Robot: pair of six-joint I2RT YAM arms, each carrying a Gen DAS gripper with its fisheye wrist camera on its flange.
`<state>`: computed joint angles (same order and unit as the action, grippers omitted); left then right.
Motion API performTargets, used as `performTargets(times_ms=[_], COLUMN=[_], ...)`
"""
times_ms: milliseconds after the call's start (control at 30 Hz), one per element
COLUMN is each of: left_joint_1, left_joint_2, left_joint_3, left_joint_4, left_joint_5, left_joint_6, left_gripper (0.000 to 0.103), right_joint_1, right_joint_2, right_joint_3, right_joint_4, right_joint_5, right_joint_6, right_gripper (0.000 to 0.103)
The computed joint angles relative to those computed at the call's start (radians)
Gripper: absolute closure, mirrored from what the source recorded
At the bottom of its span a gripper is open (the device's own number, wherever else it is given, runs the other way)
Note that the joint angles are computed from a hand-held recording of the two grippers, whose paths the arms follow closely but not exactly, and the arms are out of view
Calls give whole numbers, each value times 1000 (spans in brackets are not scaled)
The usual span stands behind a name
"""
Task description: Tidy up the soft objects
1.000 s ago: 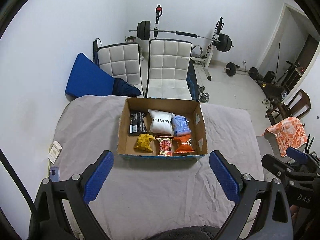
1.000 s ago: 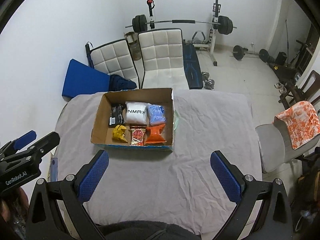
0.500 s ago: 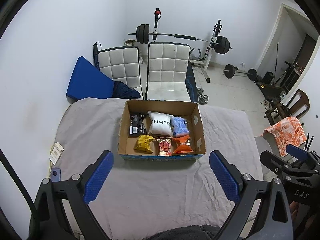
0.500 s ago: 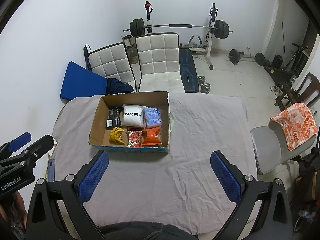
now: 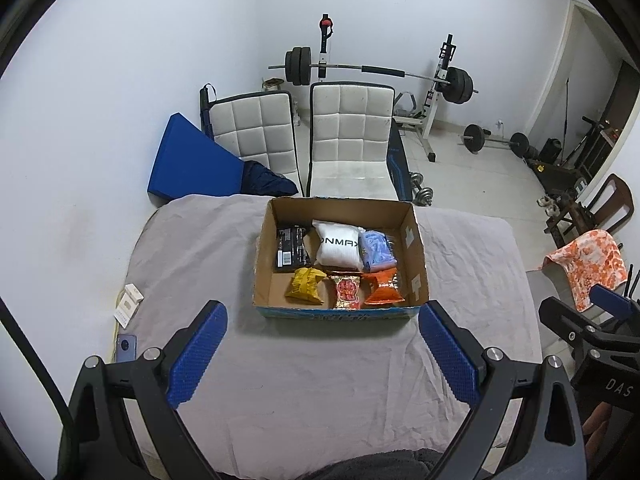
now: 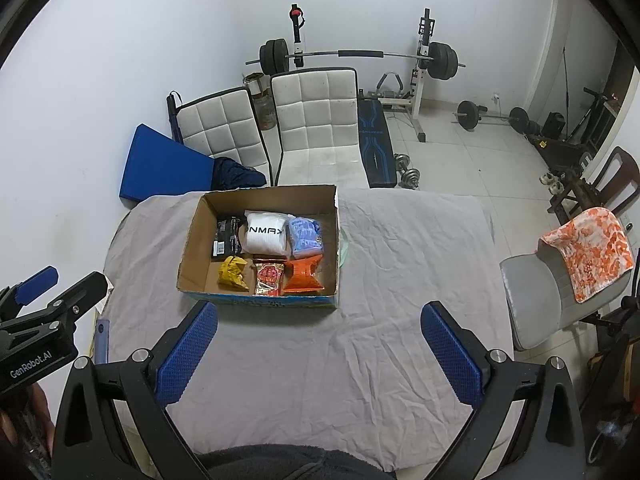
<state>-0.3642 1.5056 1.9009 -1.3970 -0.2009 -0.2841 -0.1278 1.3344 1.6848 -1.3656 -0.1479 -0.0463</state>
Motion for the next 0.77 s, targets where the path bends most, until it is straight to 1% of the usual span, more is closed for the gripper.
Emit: performTargets(times_ms=[500, 767], left_joint_1=[-4, 7], left_joint_2=[5, 0], left_joint_3=[9, -2], left_joint_4=[-6, 4], left_joint_5=[-6, 10], left_joint_6=[-17, -20], left_gripper=[5, 5], right_joint_1=[-19, -26], right_joint_2=[13, 11], right_joint_3=[21, 8], right_joint_4=[-13, -2], right_joint_5=[-6, -3], right_joint_6=[-16, -22], right_gripper=[0, 0])
